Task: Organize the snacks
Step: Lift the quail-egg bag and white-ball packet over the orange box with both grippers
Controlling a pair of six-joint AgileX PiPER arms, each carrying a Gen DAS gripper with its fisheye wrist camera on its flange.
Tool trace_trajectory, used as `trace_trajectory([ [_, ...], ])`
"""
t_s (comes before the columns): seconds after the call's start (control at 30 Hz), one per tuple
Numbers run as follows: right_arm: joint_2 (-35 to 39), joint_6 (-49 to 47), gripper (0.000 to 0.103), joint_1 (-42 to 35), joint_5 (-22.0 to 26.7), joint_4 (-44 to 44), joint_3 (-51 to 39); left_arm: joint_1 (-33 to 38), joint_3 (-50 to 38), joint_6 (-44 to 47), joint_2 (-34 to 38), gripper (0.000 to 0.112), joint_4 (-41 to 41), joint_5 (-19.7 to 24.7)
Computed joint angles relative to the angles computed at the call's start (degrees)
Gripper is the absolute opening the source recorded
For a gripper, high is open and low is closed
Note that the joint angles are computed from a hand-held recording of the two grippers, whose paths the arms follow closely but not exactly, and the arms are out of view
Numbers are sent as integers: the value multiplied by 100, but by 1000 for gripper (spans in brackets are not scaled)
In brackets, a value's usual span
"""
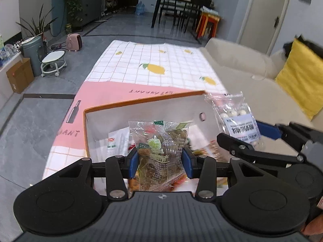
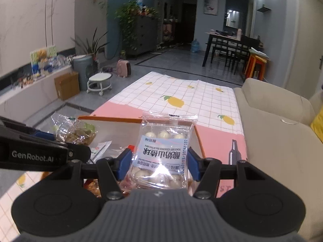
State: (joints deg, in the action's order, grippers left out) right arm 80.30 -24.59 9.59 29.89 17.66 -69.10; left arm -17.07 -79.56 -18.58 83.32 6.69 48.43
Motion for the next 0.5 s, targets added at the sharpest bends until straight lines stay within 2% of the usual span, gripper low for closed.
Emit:
trace_trajectory([
  [0.2, 945, 338, 56, 160, 100, -697, -608, 126, -205, 208, 590, 50, 138, 60],
  [0.5, 1633, 751, 56, 408, 14, -1754, -863, 113, -444, 401, 1219, 50, 325, 225],
])
